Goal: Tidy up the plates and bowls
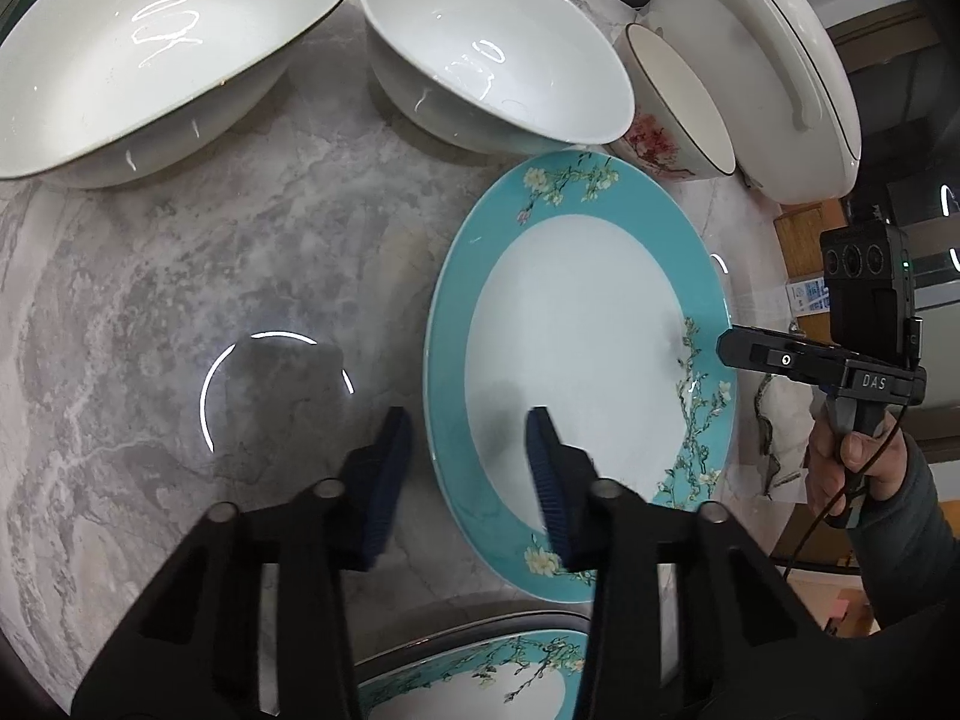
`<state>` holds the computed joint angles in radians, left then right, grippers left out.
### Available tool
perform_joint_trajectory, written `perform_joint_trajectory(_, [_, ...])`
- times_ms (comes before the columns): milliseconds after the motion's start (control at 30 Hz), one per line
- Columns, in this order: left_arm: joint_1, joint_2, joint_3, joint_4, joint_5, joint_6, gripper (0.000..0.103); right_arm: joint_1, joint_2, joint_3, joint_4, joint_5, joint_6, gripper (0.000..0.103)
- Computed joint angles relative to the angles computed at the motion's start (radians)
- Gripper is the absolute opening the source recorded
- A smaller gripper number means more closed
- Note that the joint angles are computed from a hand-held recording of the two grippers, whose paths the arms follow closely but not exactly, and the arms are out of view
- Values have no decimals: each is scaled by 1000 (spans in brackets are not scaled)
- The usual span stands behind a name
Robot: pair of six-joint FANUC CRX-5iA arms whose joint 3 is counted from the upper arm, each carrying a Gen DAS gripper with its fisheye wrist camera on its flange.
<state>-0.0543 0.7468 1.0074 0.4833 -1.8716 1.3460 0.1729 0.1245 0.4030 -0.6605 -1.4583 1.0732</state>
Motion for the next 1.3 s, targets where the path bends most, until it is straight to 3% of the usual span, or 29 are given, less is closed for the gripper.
perform_joint_trajectory(133, [5, -10, -30, 21, 6, 7, 31, -11, 8, 4, -20, -15, -12, 47])
perform_joint_trajectory(267, [12, -1, -24, 39, -17, 8, 23, -29, 19, 6, -54, -43, -16, 45])
perform_joint_trajectory(300, [12, 1, -22, 41, -22, 13, 21, -30, 23, 12, -53, -52, -12, 33])
perform_joint_trajectory(400, [24, -2, -45, 59, -18, 39, 12, -24, 39, 29, -33, -79, -20, 13])
perform_joint_trajectory(467, [30, -1, -48, 61, -24, 38, 7, -40, 42, 26, -54, -91, -27, 8])
perform_joint_trajectory(800, [47, -10, -99, 103, -14, 73, 6, -80, 34, 4, -119, -87, -66, 6])
perform_joint_trajectory(1300, [53, -20, -106, 115, -21, 78, 6, -72, 28, 12, -118, -86, -86, 7])
